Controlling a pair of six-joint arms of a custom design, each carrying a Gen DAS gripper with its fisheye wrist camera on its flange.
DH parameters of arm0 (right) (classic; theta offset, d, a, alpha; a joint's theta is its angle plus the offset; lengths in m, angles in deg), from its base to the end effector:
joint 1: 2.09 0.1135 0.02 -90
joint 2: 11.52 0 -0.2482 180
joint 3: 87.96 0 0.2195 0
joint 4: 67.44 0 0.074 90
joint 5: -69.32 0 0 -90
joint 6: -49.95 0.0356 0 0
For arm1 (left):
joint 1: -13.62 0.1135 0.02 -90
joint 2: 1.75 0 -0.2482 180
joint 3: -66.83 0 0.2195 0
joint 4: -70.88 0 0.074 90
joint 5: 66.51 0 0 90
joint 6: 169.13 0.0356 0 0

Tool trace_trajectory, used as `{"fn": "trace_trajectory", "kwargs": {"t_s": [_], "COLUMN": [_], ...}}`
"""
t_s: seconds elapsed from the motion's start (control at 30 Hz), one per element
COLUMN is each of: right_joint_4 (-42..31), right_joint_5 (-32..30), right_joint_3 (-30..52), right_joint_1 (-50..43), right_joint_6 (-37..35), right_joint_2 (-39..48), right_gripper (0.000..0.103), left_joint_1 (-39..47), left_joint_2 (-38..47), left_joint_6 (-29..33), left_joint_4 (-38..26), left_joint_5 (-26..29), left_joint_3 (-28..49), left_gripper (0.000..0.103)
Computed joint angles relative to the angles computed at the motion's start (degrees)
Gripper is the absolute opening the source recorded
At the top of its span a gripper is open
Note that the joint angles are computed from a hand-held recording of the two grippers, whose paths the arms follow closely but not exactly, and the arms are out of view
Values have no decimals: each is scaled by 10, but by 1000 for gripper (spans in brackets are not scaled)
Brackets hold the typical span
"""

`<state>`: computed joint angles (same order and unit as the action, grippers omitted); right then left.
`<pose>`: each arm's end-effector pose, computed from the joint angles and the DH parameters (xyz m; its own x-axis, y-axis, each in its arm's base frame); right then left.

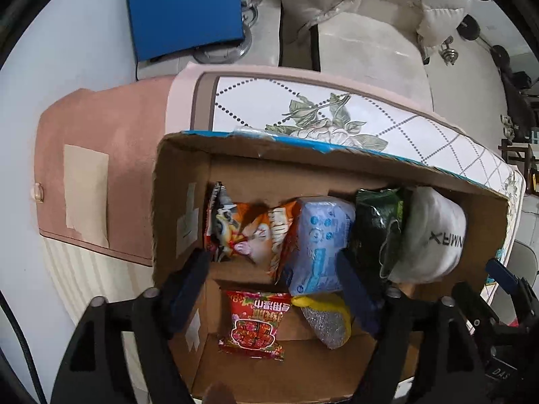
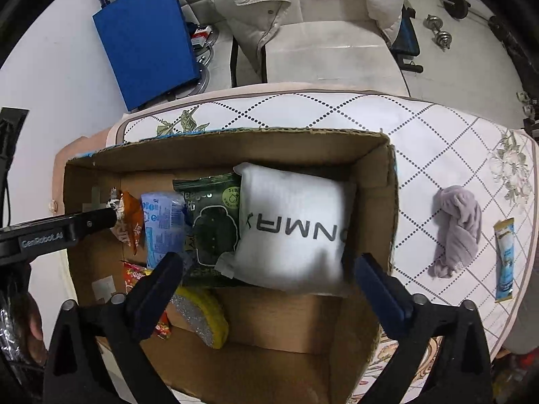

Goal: Organize soft objects
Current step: 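Place the orange bag and white bag into the box, opening both tools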

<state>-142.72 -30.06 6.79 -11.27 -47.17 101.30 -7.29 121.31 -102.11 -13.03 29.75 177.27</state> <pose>0.3154 -0.0451 0.1653 -0.9986 0.0375 0.0378 0.0434 0.9847 0.1687 0.3322 -0.1311 0.1649 -0.9884 -0.0378 0.1470 -0.0464 0.9974 -0.0553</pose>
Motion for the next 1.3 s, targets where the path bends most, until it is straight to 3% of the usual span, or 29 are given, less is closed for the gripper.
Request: {"fn": "trace_trajectory", "kwargs": {"t_s": [0.03, 0.13, 0.33, 0.57, 0.7, 0.87, 1.07, 1.3], "right_joint_4": [2, 16, 44, 8, -39, -115, -214, -284], "right_joint_5": [3, 17, 22, 20, 5, -24, -63, -104], "right_joint_3": [-7, -45, -146, -209, -207, -200, -179, -154], "right_joint_1": [2, 5, 9, -12, -42, -98, -198, -316], "right_joint_6": [0, 2, -2, -14, -41, -94, -201, -327], "right_joint_2": [-8, -51, -169, -337, -406, -478, -541, -552], "right_gripper": [103, 103, 103, 103, 103, 103, 103, 103], "left_joint_1": [-3, -19, -81, -163, -231, -306, -388, -475], "left_joint_2": [-15, -81, -219, -346, -401, -439, -468, -435], "left_joint_6": [0, -17, -79, -176, -246, -321, -419, -522], "left_joint_4": [12, 38, 81, 59, 14, -43, -107, -187], "left_joint_5": [-7, -19, -65, -127, -189, -223, -240, -254], "left_joint_3": [-17, -77, -193, -262, -268, -260, -240, -180], "left_gripper": [95, 101, 102, 102, 102, 102, 102, 102]}}
